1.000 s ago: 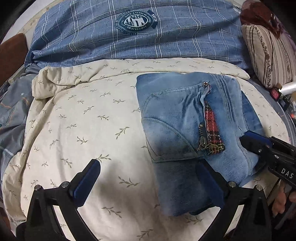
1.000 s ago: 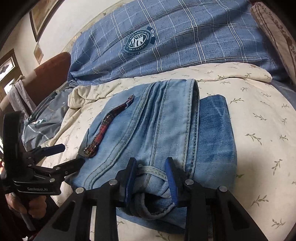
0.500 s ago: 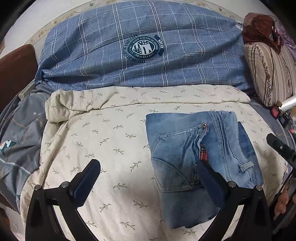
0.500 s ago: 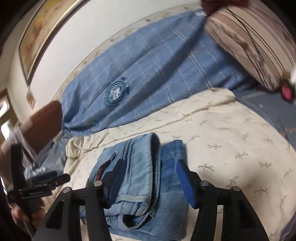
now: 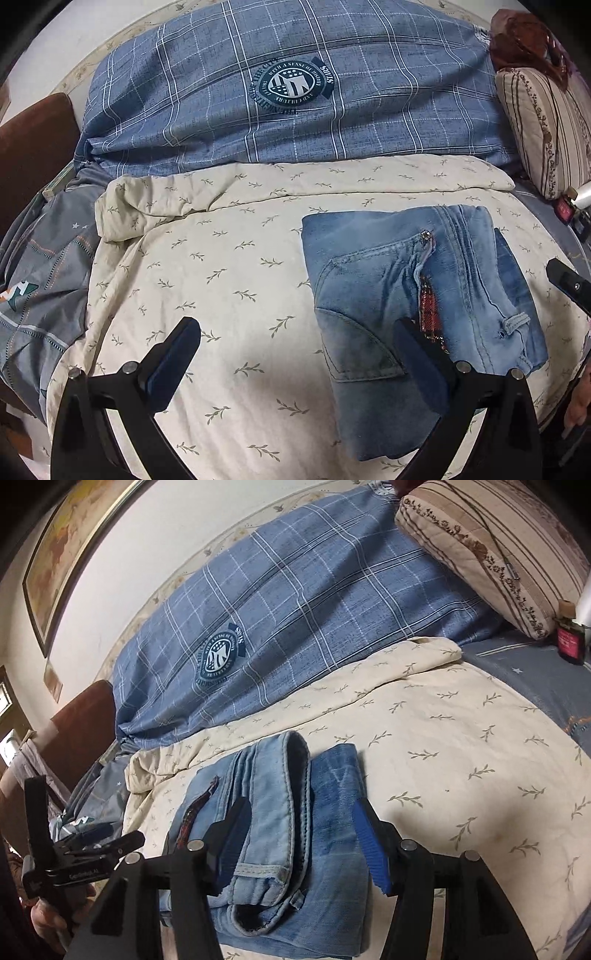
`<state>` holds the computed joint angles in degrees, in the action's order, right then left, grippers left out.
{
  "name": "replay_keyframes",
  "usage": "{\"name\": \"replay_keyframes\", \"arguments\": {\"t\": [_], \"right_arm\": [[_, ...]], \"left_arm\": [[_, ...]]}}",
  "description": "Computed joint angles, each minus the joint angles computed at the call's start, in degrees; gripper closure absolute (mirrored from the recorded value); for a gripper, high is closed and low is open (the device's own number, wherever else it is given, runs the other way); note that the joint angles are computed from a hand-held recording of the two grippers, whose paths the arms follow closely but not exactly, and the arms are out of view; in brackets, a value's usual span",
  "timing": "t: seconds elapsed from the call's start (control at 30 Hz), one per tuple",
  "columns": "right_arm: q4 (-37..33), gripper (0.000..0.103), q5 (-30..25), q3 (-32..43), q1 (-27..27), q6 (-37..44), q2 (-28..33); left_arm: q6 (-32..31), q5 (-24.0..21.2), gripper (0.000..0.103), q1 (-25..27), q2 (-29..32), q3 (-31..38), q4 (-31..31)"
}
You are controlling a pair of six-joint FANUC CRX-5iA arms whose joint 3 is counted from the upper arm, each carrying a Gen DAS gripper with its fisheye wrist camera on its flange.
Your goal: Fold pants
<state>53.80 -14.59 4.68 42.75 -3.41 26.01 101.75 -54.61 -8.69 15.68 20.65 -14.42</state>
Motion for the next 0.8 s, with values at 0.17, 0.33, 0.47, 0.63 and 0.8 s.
{"name": "replay_keyframes", "arguments": {"t": [0.17,0.33,0.47,0.63,0.8], "right_arm": [[-3.6,0.042,-1.3,1.4,0.8,4.0,0.5],[-5.4,0.042,-2.1,2.4,1.3,6.4,0.9],[-5.6,0.042,-2.5,2.6,1.5,7.1,0.9],[-3.3,0.042,-1.6,1.7,1.1,4.5,0.5],[-5.6,0.042,-1.8,2.0,1.1,5.8,0.4]], "left_arm": [[0.3,0.4,0.0,0.1,-0.1,-0.2,-0.6],[0.6,-0.5,0.0,-0.1,0.4,0.4,-1.2],[0.5,-1.1,0.0,0.0,0.9,0.9,-1.2],[0.2,-1.6,0.0,-0.7,1.2,1.6,-1.9],[0.2,-2.1,0.0,-1.1,1.8,2.4,-2.1]]}}
